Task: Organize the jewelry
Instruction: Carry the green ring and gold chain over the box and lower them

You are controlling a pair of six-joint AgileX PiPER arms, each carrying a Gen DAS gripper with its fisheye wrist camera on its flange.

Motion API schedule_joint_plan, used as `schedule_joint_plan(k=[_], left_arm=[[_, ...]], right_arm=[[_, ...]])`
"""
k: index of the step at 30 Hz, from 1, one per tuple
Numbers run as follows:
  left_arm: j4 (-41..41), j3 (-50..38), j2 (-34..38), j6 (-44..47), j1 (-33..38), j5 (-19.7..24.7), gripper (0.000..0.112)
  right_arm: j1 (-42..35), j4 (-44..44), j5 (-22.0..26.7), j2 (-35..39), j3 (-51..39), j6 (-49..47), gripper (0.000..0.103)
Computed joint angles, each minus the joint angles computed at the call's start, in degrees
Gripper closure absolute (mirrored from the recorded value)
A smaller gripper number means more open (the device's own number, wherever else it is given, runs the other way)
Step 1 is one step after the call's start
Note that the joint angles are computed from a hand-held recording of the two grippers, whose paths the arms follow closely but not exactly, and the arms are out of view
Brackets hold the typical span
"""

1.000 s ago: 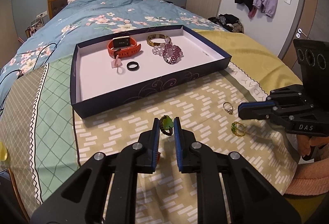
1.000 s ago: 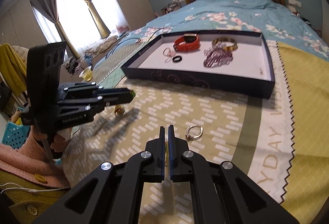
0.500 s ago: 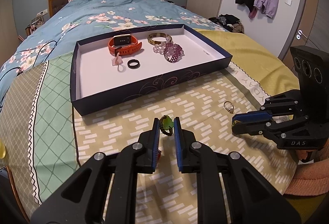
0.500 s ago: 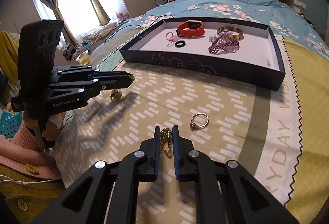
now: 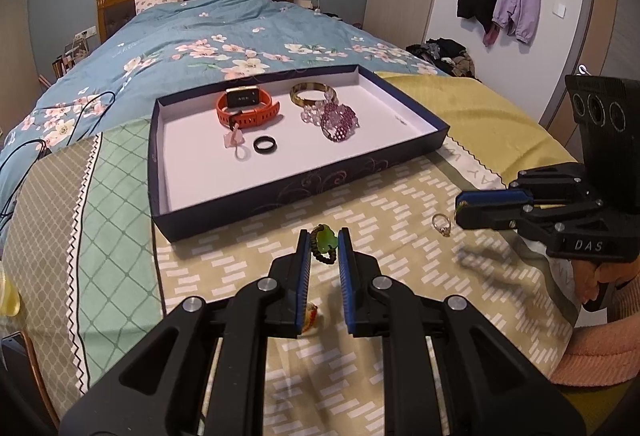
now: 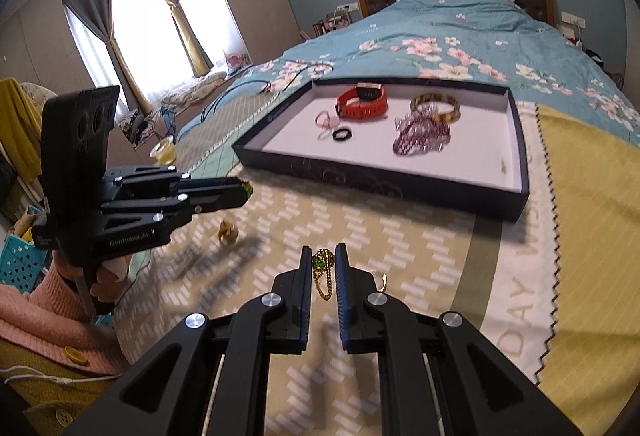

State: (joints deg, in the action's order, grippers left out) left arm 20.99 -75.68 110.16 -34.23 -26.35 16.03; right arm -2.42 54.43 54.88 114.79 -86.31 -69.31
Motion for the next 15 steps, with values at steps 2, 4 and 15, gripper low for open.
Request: schedule_joint_plan(k=[2,4,15], left_arm=[[0.32,-0.57,0.0,-0.23,0.33,0.22,0.098],[1.12,-1.37,0.16,-0.74,0.51,0.59,0.098],[2.38,-7.03,2.0,-0.81,1.81,2.28,0.098]], right_arm=[[0.02,0.44,-0.26,0.36,-1.39,0.2,0.093],[0.0,0.69,-0.26,0.95,-2.91,0.79,0.093],[0.72,-0.63,1.88,7.78,-16.1,7.26,0.093]])
